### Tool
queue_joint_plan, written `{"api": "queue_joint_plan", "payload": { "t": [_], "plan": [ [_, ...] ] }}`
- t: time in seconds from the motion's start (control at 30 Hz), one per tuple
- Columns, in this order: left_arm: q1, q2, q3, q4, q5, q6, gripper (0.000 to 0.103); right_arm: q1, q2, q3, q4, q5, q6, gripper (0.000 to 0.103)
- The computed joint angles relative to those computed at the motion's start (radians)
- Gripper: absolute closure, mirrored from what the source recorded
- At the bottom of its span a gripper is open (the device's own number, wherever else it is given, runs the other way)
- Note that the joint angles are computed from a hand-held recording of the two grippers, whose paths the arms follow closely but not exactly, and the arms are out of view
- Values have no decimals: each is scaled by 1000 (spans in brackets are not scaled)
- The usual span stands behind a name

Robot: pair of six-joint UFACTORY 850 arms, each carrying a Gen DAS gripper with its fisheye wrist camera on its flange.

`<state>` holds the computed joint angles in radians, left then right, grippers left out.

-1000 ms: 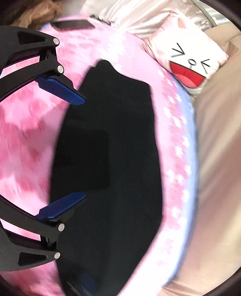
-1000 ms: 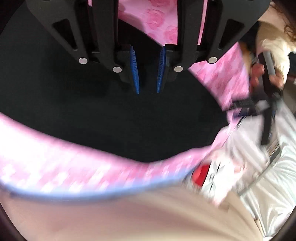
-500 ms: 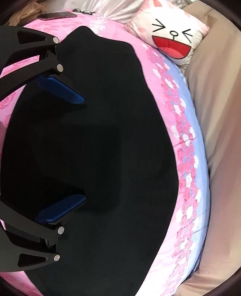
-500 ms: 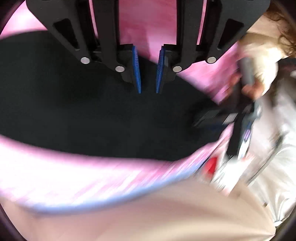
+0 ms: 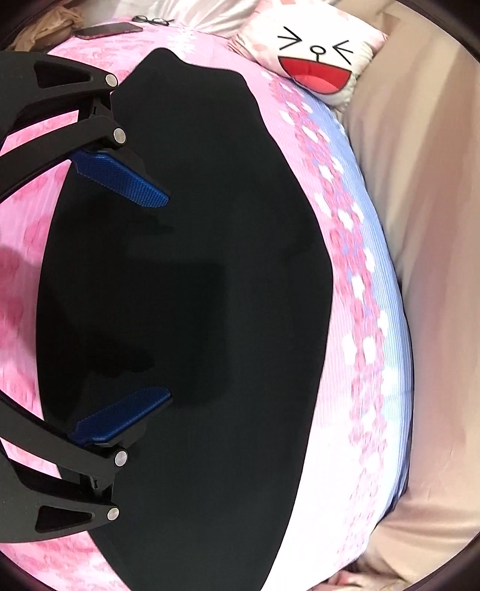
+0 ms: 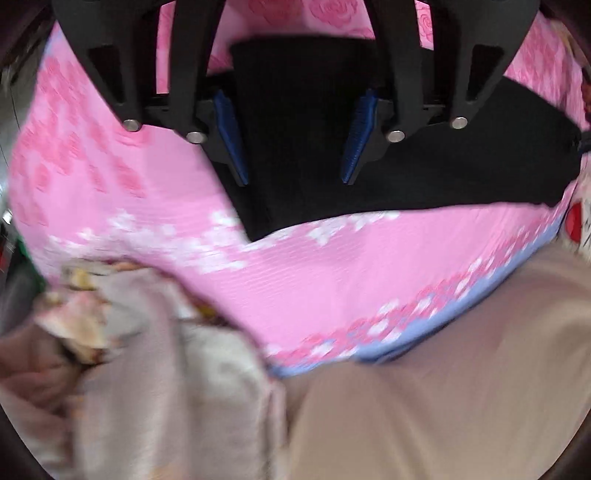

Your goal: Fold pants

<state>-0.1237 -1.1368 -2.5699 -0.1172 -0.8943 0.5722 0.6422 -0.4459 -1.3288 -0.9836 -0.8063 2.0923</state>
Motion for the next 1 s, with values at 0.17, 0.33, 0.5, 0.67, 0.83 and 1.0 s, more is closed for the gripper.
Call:
{"api": "queue_joint_plan", "payload": {
  "t": [0.17,0.33,0.5,0.67,0.83,1.0],
  "plan": [
    [-27,66,106,19,61,-12,6,40,23,-6,-121,-168,11,94],
    [-51,98,171,31,95,-8,6,-4,25,35,-38,-78,-23,89],
    [-60,94,175,46,75,-28,6,51,101,72,-95,-152,78,73],
    [-70,105,194,30,87,-11,6,-3,106,72,-81,-35,37,73],
    [-75,140,245,1,112,27,6,-59,-43,-67,35,-69,-230,87],
    [-57,134,227,3,118,6,6,-31,3,2,-13,-145,-72,88]
  ]
}}
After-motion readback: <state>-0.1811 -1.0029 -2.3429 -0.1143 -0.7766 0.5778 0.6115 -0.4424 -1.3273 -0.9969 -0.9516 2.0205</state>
